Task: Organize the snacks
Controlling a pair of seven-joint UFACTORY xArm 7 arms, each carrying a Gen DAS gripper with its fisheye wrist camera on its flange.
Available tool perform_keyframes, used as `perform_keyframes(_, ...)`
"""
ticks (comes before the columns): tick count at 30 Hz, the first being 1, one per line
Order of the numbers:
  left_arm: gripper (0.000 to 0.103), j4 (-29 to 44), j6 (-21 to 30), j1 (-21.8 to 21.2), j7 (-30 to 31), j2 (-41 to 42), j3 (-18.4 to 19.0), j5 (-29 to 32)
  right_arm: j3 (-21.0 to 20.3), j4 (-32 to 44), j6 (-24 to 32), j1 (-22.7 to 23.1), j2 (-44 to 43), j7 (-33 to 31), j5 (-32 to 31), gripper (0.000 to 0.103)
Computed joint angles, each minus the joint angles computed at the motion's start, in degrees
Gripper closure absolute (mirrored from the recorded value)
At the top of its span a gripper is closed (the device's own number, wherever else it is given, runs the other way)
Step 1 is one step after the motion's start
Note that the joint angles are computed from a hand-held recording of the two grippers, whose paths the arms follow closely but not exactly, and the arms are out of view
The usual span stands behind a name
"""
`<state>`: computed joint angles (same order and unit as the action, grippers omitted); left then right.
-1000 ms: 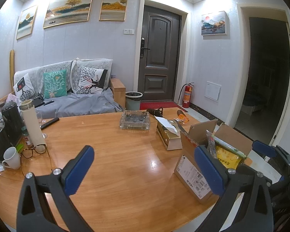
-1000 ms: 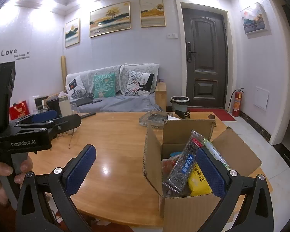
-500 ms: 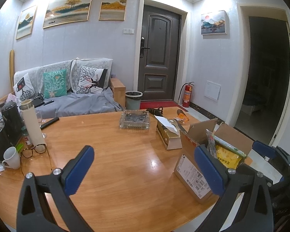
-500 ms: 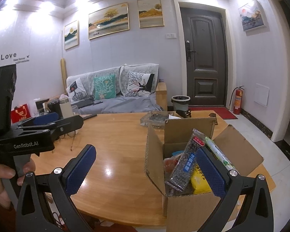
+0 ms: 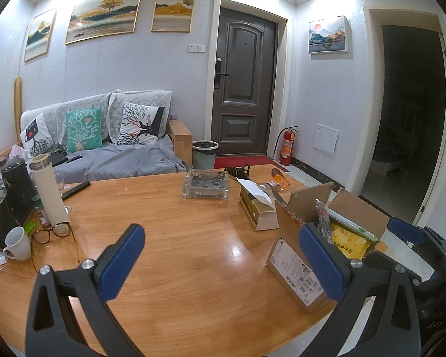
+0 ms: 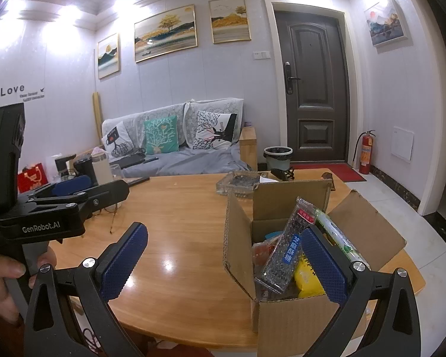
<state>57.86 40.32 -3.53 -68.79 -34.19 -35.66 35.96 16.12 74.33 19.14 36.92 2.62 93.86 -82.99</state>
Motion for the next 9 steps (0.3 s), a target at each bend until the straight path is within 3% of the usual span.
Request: perform_keyframes(9,0.001,-0.1,-0.7,-0.5,0.7,0.0,0.6,0.0,0.1,0.0,0.0,0.1,-0.1,0.3,-0.1,0.0)
